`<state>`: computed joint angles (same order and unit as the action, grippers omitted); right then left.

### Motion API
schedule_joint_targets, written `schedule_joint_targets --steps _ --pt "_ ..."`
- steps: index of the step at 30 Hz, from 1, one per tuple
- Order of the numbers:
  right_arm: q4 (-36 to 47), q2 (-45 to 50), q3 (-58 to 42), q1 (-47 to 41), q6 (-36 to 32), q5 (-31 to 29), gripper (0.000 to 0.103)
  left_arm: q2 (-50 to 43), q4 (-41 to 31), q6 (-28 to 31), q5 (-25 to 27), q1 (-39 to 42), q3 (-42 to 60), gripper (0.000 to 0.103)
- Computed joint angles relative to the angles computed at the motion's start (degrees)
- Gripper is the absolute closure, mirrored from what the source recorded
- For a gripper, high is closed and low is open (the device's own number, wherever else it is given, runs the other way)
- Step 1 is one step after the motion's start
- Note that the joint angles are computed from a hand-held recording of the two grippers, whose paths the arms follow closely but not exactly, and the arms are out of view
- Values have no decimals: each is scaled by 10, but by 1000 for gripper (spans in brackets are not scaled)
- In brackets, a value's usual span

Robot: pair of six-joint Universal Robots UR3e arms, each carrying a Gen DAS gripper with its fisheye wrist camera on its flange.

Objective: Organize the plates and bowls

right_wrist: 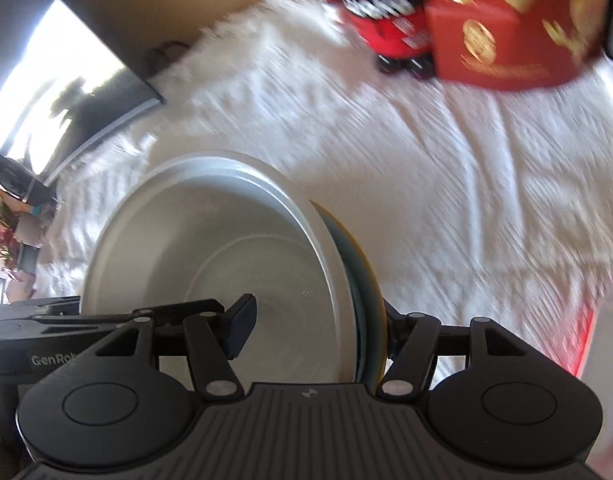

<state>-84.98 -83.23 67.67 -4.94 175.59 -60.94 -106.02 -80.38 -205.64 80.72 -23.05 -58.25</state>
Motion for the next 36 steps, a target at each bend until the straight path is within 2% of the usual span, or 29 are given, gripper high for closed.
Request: schedule_joint_targets --steps 8,12,16,18,21,22,25,31,36 --pt "-64 169 -196 146 127 -9 38 128 -30 115 -35 150 -130 55" --pt "-35 271 -305 201 151 -14 36 126 -27 144 -9 180 -187 54" --pt "-29 317 -333 232 163 -37 36 123 -15 173 -31 207 -234 55" --pt "-48 312 -301 234 173 -48 35 132 4 194 -39 210 -243 56" --pt "-67 306 -280 238 181 -86 34 149 6 228 -100 244 -251 66" --pt "-78 298 -263 237 179 -86 34 151 3 235 -107 248 -248 69" --pt "-97 276 -234 234 179 -87 34 156 -2 246 -111 254 -244 71" --pt "-159 207 -175 259 147 -147 34 162 -1 245 -106 247 -251 71" --pt "-153 177 -162 252 157 -118 34 170 -9 246 -112 254 -252 71"
